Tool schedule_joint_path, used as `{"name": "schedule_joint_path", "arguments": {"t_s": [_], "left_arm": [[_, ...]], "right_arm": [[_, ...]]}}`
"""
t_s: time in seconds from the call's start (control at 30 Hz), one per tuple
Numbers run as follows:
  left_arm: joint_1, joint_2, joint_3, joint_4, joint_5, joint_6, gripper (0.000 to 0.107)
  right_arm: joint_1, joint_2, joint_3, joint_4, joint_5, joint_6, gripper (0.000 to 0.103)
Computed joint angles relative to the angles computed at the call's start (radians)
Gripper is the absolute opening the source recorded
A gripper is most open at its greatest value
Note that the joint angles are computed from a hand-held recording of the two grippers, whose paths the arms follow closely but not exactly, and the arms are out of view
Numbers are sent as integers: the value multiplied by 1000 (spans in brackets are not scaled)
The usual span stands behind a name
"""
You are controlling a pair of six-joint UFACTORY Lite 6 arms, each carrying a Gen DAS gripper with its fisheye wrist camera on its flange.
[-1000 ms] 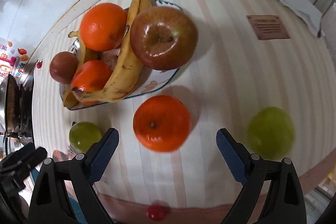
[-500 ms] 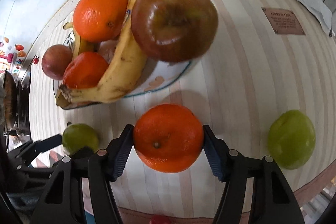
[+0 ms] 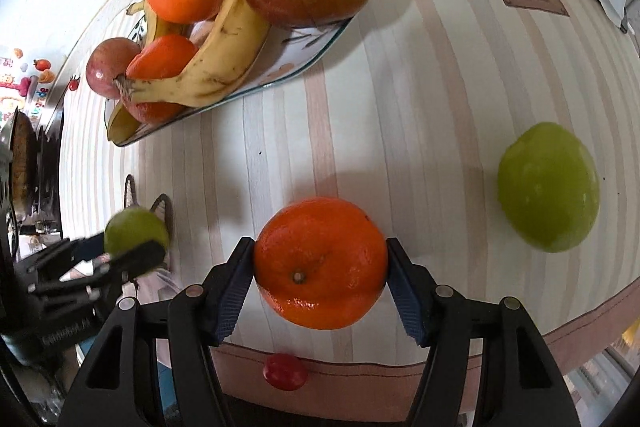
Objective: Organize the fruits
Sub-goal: 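Carry the tangerine and green apple over the plate with both tools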
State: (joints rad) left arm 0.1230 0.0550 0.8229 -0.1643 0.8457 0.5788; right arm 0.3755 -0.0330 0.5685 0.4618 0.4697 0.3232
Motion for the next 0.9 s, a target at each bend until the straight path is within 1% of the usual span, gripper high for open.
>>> {"name": "schedule_joint_path", "arguments": {"t_s": [0.07, 0.17, 0.23, 0.3, 0.37, 0.4, 0.47, 0.53, 0.63, 0.67, 0.83, 0.87, 0.9], "left_arm": [[15, 23, -6, -13, -10, 12, 61], [20, 63, 24, -43, 6, 9, 61], [11, 68, 25, -47, 3, 7, 61], [5, 83, 33, -54, 1, 4, 61], [2, 112, 62, -61, 1, 2, 58], [2, 134, 61, -56, -30, 5, 58], [-16, 109, 42, -32, -54, -14, 58], [-28, 90, 32, -28, -53, -29, 58], [-12, 34, 24, -45, -13, -9, 58], [0, 20, 39, -55, 14, 3, 58], [30, -13, 225, -133, 205, 9, 58], [40, 2, 295, -150, 248, 13, 58], [48, 50, 379, -162, 278, 17, 58]], "right_arm": [[2, 12, 6, 15, -11, -12, 67], [-19, -18, -12, 10, 4, -18, 67], [-14, -5, 26, -14, 26, 14, 67], [-21, -14, 21, -14, 31, 8, 67], [-32, -22, 17, -21, 42, -3, 67], [-32, -26, 24, -41, 55, 7, 67], [-2, -10, 49, -99, 66, 70, 67], [23, -2, 63, -111, 64, 96, 67], [21, -19, 65, -72, 65, 76, 66], [18, -28, 66, -57, 65, 68, 66], [-13, -96, 108, -27, 117, 49, 66], [-16, -110, 129, -28, 131, 52, 66], [-17, -118, 160, -35, 150, 57, 66]]}}
